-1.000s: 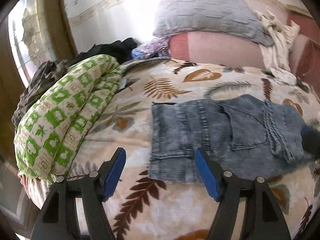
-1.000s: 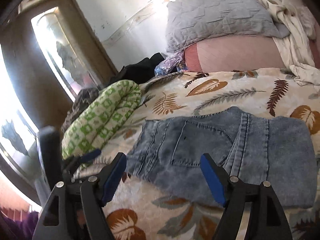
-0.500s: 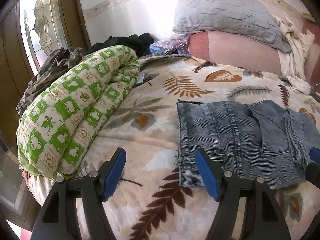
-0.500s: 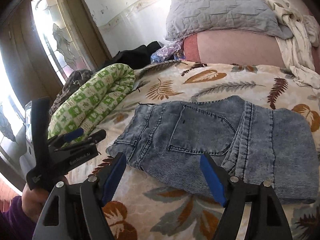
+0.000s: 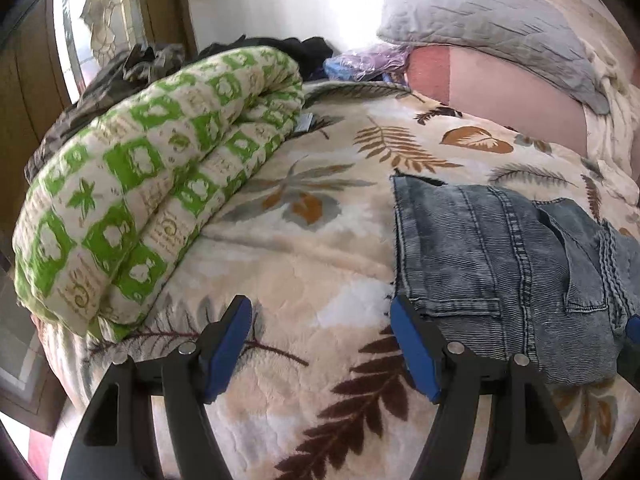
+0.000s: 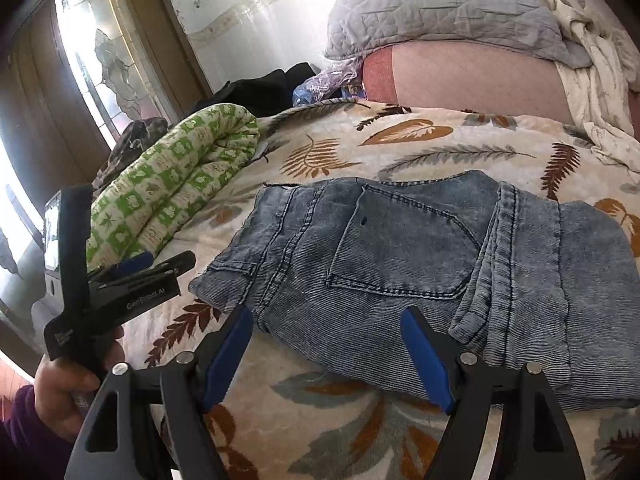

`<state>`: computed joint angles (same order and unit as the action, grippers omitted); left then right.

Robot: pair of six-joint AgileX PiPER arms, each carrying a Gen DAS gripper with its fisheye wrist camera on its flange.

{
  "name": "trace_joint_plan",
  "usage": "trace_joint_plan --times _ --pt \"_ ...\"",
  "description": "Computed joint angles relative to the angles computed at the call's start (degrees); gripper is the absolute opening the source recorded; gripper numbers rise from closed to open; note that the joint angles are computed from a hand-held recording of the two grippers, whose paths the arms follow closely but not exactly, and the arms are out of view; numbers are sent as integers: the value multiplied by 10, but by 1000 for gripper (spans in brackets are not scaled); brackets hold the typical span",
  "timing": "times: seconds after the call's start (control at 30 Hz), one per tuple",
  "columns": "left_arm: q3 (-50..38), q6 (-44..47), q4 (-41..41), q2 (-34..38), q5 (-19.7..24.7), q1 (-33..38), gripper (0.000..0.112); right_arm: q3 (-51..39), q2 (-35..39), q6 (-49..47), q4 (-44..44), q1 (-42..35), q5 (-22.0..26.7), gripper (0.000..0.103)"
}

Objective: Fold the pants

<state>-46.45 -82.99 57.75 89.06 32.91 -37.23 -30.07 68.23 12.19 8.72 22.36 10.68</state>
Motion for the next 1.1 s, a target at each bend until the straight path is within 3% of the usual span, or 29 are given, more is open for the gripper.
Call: trace_joint_plan --times 0.2,0.47,0.93,1.1 --pt "7 3 -35 5 -26 30 72 2 -6 -18 16 -7 1 79" --pt "5 -30 9 16 -17 12 73 6 -5 -82 81 -25 -2 79" --pt "3 -42 28 21 -5 0 73 9 1 -15 17 -16 -7 79" --pt "1 -40 31 24 -4 0 73 10 7 -56 56 -26 -7 79"
